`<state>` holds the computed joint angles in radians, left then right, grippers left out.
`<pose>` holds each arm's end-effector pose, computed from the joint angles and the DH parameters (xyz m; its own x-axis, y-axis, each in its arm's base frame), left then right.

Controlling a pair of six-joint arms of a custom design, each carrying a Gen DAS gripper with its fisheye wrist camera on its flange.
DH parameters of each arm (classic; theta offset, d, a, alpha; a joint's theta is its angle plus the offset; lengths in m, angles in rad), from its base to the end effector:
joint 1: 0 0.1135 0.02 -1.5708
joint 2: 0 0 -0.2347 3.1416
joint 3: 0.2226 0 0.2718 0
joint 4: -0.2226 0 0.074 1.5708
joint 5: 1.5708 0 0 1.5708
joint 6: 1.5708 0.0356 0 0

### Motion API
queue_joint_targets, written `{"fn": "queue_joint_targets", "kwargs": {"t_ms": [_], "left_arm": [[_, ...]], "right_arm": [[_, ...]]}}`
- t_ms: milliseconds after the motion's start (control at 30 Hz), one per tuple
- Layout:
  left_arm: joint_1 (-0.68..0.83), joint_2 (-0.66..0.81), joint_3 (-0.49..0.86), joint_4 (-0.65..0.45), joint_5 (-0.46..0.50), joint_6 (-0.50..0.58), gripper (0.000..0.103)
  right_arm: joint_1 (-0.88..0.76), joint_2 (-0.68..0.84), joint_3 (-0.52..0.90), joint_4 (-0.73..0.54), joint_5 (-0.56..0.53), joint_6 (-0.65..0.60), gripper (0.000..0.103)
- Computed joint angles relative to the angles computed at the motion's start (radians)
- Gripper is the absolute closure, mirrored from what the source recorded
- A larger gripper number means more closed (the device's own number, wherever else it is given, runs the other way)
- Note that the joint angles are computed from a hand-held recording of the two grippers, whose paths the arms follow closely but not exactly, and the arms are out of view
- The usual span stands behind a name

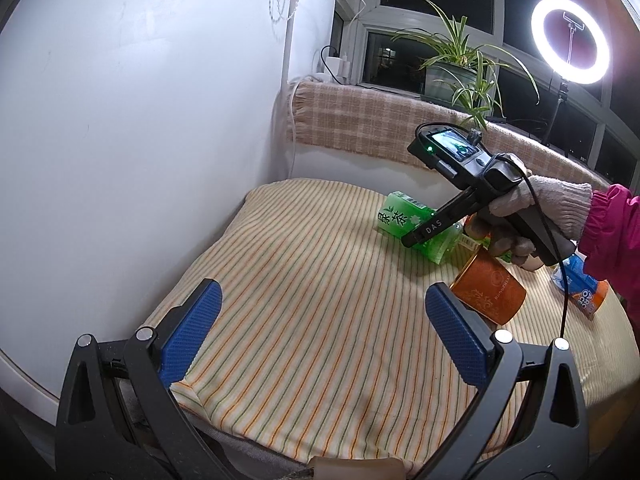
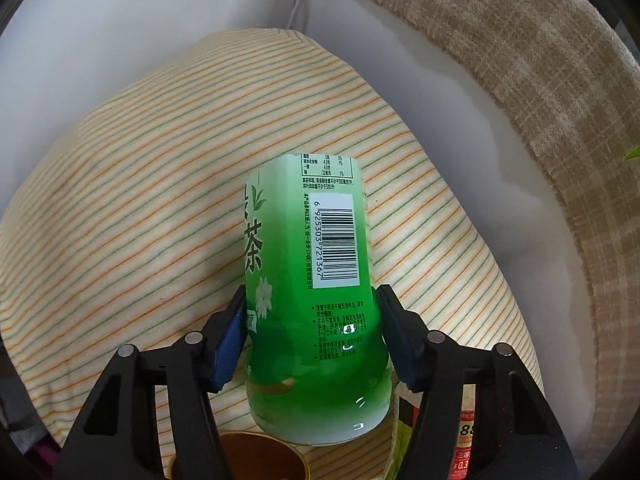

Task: Flip cup upright
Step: 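Lift the green tea bottle with the right gripper and carry it over the table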

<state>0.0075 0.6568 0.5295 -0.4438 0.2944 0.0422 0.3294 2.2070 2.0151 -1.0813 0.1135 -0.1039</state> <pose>0.1957 -0.0089 0.2243 -0.5301 0.0364 -0.8472 0.2595 0.9581 -0.1212 0.4396 0.1460 0.2061 -0.8697 -0.4062 -0.2804 -0.3822 0.9137 -0.1381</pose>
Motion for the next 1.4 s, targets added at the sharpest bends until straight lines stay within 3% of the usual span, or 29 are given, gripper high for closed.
{"fn": "queue_joint_targets", "kwargs": {"t_ms": [400, 667, 900, 1167, 1400], "left_arm": [[-0.022, -0.056, -0.007, -0.028, -0.021, -0.004, 0.000], [-0.062, -0.087, 0.000, -0.050, -0.029, -0.012, 0.000], [-0.138, -0.112, 0.000, -0.065, -0.050, -0.029, 0.000], [-0.275, -0.107, 0.007, -0.065, -0.100, -0.067, 0.000], [-0.415, -0.080, 0.024, -0.063, -0.163, -0.109, 0.000]], "right_arm": [[0.026, -0.190, -0.154, 0.133, -0.009, 0.017, 0.043], [0.010, -0.525, -0.418, 0.253, -0.080, 0.121, 0.042], [-0.046, -0.845, -0.733, 0.376, -0.116, 0.254, 0.042], [-0.130, -1.243, -1.070, 0.358, -0.168, 0.453, 0.042], [-0.235, -1.485, -1.292, 0.291, -0.245, 0.579, 0.042]]}}
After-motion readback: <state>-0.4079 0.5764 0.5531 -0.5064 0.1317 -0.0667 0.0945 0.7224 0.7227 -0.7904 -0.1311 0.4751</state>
